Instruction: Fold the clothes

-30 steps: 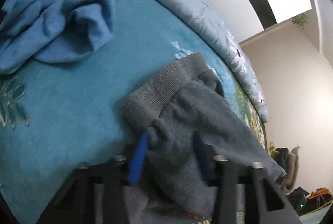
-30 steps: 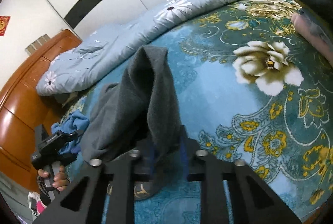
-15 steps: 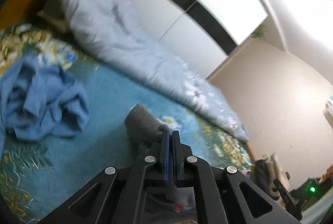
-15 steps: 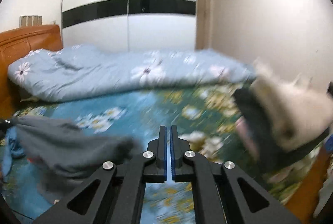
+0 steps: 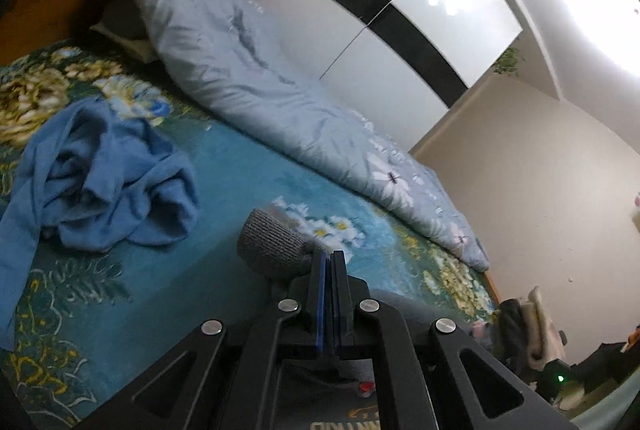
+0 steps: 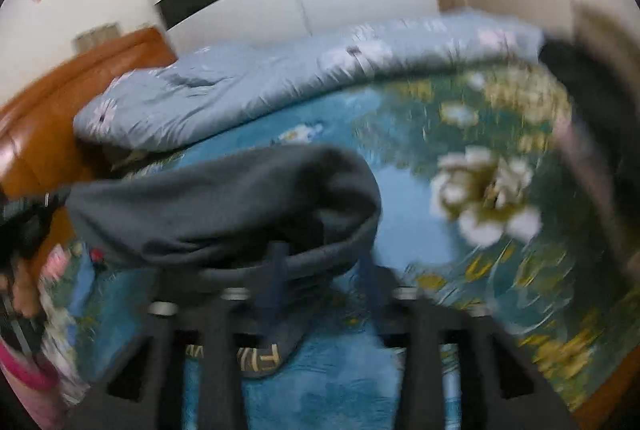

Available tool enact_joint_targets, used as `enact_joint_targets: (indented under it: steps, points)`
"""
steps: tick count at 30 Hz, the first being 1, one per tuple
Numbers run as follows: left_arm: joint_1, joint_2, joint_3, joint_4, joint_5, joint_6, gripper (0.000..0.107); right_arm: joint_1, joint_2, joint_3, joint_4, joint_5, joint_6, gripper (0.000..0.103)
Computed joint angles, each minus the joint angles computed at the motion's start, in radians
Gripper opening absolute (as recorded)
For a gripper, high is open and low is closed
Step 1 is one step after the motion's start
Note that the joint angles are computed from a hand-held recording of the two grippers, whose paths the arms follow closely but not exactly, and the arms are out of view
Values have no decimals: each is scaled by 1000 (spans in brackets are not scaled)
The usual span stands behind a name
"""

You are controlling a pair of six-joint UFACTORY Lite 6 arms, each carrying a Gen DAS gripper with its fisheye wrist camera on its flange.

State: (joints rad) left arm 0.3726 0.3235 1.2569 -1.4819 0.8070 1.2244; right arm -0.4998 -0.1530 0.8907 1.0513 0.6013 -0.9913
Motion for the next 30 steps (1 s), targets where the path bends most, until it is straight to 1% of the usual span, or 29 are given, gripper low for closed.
enact_joint_targets:
  steps: [2,4,6,8,9,10,11,13,16,18,20,22,24,26,27,29,30]
  points:
    - [2,33,9,1,-4,4,3,-12,75,24,81,30,-23,50]
    - [2,60,19,0,-3,-4,3,11,166,85,84,28,14,50]
    - [1,75,22,-3,-5,-3,3,32,225,125,69,-4,69,50]
    - [3,74,22,0,-8,-2,3,37,276,157,80,-5,95,47]
    - [7,70,22,1,-5,-4,3,40,294,174,69,-9,116,29]
    - [11,61,20,0,-3,-3,3,41,299,188,46,-8,132,3]
    - [14,50,20,0,0,-4,3,41,302,201,22,-6,146,4]
    - [20,17,14,-7,6,-4,3,55,265,218,-46,-36,182,3]
    - [45,-57,5,-33,37,-6,2,65,169,237,-134,-85,233,3]
    - [72,-117,-5,-50,69,4,2,78,69,250,-241,-143,305,3]
    - [108,-195,-24,-69,108,24,2,73,-10,260,-278,-151,311,3]
    - [140,-262,-43,-75,138,40,2,57,-92,264,-296,-141,297,3]
    - [189,-304,-55,-68,196,36,2,40,-172,262,-313,-131,278,3]
    - [253,-346,-71,-69,267,44,2,-24,-253,251,-247,-65,196,3]
    - [282,-370,-82,-79,283,58,0,-73,-294,248,-191,-15,136,3]
    - [352,-427,-97,-119,298,101,0,-132,-346,255,-137,38,73,3]
    - [378,-430,-82,-133,314,108,0,-170,-365,270,-105,72,37,3]
